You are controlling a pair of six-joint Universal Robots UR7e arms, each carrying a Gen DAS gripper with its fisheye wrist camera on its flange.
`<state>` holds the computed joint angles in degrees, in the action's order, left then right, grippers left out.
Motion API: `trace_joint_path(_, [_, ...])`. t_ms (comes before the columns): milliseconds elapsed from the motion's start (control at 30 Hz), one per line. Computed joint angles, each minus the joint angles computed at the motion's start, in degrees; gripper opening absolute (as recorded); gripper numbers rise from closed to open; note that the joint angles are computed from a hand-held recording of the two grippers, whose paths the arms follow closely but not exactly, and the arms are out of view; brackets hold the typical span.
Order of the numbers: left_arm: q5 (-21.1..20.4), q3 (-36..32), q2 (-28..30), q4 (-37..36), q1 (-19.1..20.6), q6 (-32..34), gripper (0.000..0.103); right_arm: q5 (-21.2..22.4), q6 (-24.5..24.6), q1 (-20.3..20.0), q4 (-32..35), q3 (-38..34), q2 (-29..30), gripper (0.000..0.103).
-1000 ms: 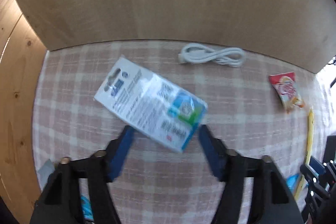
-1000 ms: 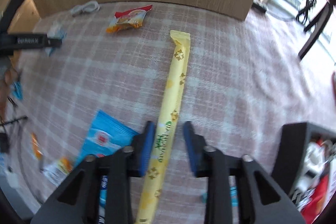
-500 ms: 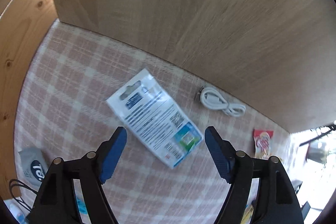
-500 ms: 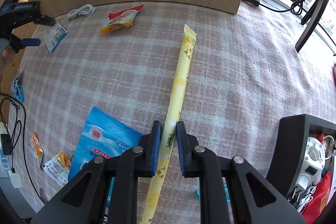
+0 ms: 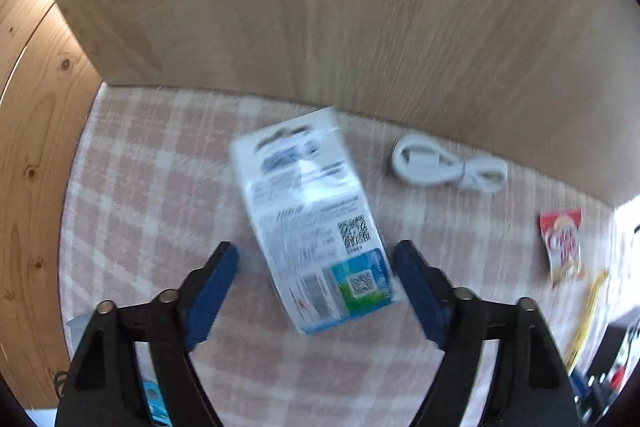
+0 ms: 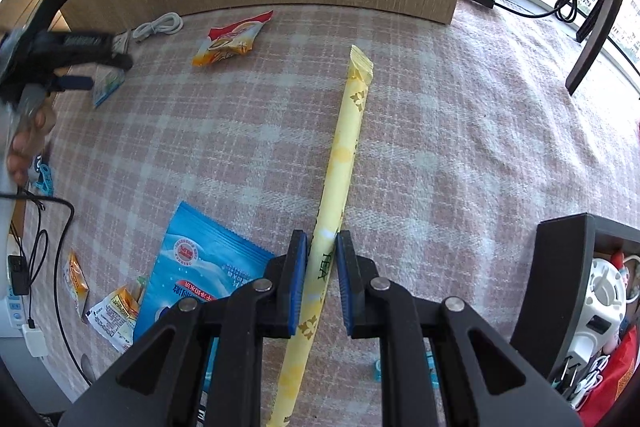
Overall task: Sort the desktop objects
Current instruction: 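Carry both items to the black tray and release them there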
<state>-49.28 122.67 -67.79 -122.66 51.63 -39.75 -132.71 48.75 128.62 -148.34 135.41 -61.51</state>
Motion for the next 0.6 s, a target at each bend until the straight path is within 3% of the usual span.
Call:
trace_joint_path(67, [0.16, 0.46, -1.05, -0.57, 0.3, 1.61, 0.053, 0.0, 0.11, 0.22, 0.17, -0.6, 0.55, 0.015])
trace_joint_path(233, [-0.94, 1.84, -3.25, -3.21, 1.61, 5.12, 0.053, 1.22, 1.41, 0.82, -0.47, -1.03, 1.05, 0.013])
trace_joint_path(367, [-3.09, 2.32, -4.56, -4.57, 2.42, 4.81, 0.053, 4.03, 3.65, 0.75, -6.39, 1.58, -0.02, 0.011])
trace_joint_path(467, [-3.9, 3.25, -5.81, -5.59, 1.58, 5.15, 0.053, 3.53, 0.57, -1.9, -13.94, 6.81, -3.59, 0.011])
trace_joint_path(600, [-5.37, 4.68, -7.74, -6.77, -0.6, 5.56, 0.053, 3.29, 7.01, 3.4, -13.55, 10.51, -8.01, 0.011])
